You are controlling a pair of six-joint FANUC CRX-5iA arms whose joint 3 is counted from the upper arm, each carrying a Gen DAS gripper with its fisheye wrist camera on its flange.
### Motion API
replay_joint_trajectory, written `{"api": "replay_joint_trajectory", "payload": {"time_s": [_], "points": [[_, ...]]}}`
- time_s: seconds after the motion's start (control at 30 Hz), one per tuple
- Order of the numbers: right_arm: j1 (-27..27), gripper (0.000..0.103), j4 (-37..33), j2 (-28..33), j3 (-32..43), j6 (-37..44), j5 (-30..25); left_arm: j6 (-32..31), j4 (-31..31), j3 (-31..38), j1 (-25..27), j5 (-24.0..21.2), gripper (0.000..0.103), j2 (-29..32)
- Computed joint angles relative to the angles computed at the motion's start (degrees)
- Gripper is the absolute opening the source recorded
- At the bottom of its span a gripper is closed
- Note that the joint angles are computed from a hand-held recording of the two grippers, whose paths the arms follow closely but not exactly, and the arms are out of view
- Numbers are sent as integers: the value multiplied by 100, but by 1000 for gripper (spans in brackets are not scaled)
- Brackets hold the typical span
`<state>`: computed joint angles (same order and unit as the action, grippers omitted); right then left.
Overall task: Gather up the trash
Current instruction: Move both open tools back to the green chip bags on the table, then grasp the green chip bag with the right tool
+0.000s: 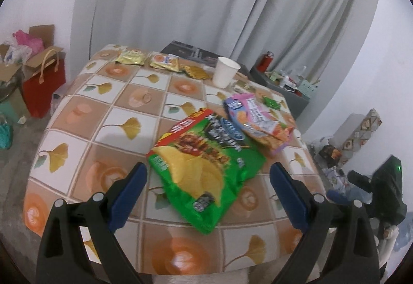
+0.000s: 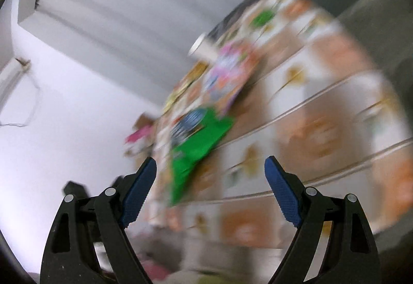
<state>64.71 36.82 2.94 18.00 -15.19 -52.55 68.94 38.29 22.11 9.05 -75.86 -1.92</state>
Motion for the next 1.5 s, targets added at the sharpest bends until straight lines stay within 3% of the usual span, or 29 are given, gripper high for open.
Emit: {"api": "replay_joint_trajectory", "payload": {"time_s": [0.13, 0.27, 0.3, 0.57, 0.7, 0.77, 0.93, 1.03, 1.07, 1.3, 1.5], "points": [[-387, 77, -1247, 661, 690, 739, 695, -139, -115, -150, 67, 128, 94, -128], [-601, 61, -2176, 1280, 1520, 1299, 551, -161, -102, -226, 160, 177, 94, -183], [-603, 54, -2214, 1414, 1698, 1337, 492, -164, -85, -242, 188, 183, 94, -191], [-661, 53, -2093, 1991, 2443, 1128, 384, -132, -24, -268, 295, 154, 94, -193], [-717, 40, -2175, 2307, 2896, 1021, 142, -127, -11, -288, 308, 162, 94, -204], [-747, 31, -2192, 2325, 2891, 879, 114, -121, -5, -315, 313, 171, 94, -227], [-774, 25, -2064, 2202, 2639, 542, 286, -105, -37, -317, 324, 152, 94, -236], [-831, 4, -2285, 2068, 2312, 325, 613, -119, -19, -343, 338, 160, 94, -250], [-843, 4, -2257, 2000, 2132, 225, 844, -123, -22, -346, 338, 164, 94, -253], [-886, 5, -2463, 1809, 1893, 412, 1069, -39, -27, -300, 360, 140, 94, -208], [-895, 5, -3178, 1612, 1984, 1353, 889, 215, -231, 166, 186, 253, 94, 127]]}}
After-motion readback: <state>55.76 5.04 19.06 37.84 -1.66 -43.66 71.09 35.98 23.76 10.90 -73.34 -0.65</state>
